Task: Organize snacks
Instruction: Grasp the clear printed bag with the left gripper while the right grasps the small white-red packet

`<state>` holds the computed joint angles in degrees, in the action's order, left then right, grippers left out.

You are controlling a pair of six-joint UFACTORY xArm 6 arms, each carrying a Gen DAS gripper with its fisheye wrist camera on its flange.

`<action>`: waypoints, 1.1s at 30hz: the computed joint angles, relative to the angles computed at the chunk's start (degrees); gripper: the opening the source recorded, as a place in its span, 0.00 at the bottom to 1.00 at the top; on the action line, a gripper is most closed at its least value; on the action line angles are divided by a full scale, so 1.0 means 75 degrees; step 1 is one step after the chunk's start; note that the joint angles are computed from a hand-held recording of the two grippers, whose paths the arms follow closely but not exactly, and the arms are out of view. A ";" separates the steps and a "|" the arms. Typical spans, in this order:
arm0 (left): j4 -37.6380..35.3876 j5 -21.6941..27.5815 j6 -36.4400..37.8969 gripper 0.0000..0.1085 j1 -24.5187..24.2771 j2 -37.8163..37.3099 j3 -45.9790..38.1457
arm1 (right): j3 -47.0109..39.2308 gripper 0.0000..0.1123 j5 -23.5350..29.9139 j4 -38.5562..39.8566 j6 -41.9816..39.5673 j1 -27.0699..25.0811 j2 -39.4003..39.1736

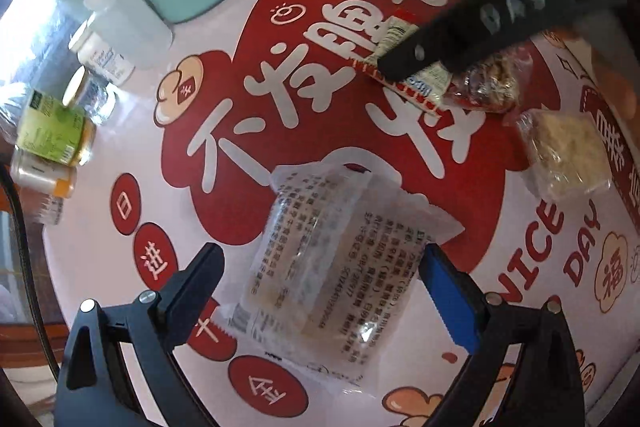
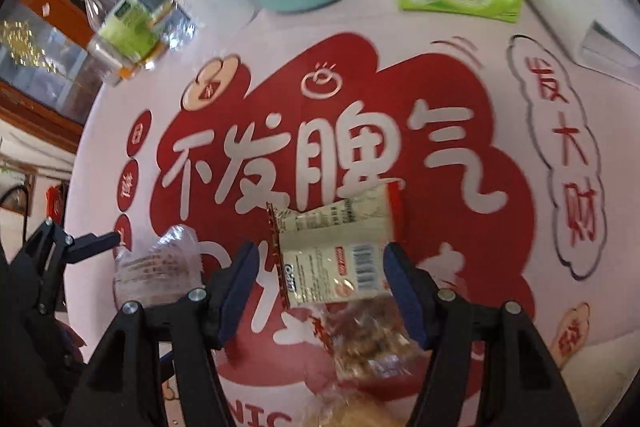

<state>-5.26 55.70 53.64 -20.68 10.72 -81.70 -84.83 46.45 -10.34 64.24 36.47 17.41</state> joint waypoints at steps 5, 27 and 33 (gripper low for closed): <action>-0.0215 0.0329 -0.0290 0.90 0.0113 0.0356 -0.0416 | -0.0452 0.62 0.0317 -0.0121 -0.0224 0.0011 0.0357; -0.0332 0.0480 -0.2216 0.63 0.0312 -0.0396 0.0085 | -0.0915 0.19 0.1480 -0.1492 -0.0153 0.0909 0.0391; -0.0314 0.0582 -0.2512 0.63 0.0264 -0.1557 0.0526 | -0.0254 0.16 0.1322 -0.2171 0.0604 0.1393 -0.0602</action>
